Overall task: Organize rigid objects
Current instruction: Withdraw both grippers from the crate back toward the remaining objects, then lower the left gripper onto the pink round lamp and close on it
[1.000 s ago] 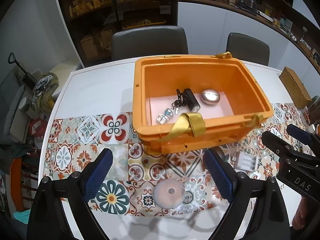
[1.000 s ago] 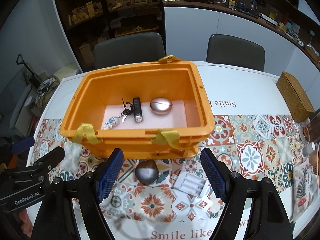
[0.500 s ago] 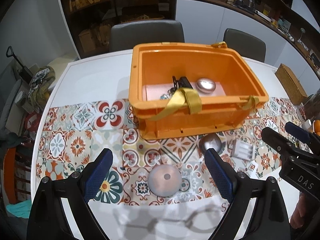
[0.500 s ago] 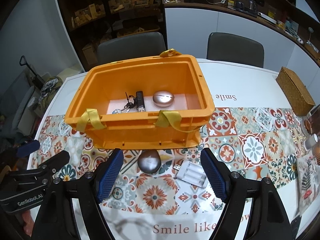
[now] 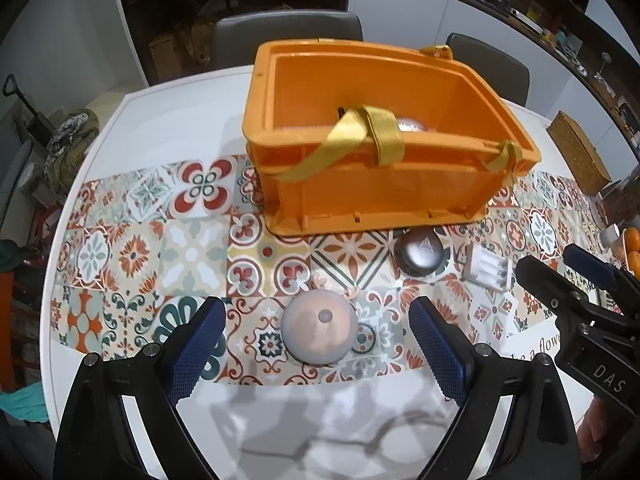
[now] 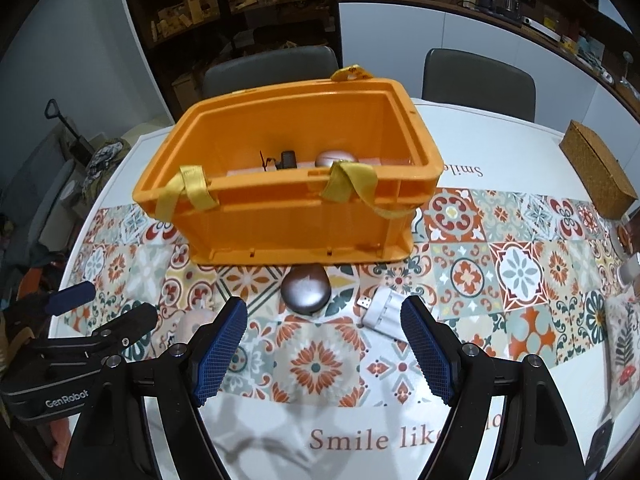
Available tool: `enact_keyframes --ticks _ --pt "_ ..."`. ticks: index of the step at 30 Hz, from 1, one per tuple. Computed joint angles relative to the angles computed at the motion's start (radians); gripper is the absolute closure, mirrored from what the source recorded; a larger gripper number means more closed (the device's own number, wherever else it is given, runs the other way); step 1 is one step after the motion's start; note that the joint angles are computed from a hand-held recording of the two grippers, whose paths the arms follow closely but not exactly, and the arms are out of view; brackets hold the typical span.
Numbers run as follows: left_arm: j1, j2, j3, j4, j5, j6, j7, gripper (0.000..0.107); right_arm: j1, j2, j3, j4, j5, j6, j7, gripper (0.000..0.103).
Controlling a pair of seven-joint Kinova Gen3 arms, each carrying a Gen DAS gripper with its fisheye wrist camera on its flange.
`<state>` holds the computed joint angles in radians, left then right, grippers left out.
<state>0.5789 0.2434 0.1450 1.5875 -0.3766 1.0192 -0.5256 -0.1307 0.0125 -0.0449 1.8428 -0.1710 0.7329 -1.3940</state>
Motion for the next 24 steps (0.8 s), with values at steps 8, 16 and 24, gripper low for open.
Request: enact_keyframes --ticks 8,16,24 --pt "-0.009 0.013 0.003 0.04 0.039 -0.043 -0.012 0.013 -0.006 0.005 -0.003 0.035 0.023 -0.026 -0.012 0.024" --pt "-0.014 0.032 0.0 0.082 0.076 -0.088 -0.026 0.013 -0.002 0.033 -0.003 0.057 0.023 -0.017 -0.017 0.024" --pt "-0.008 0.06 -0.008 0.108 0.093 -0.124 -0.042 0.013 -0.002 0.062 -0.004 0.077 0.042 -0.012 -0.038 0.024"
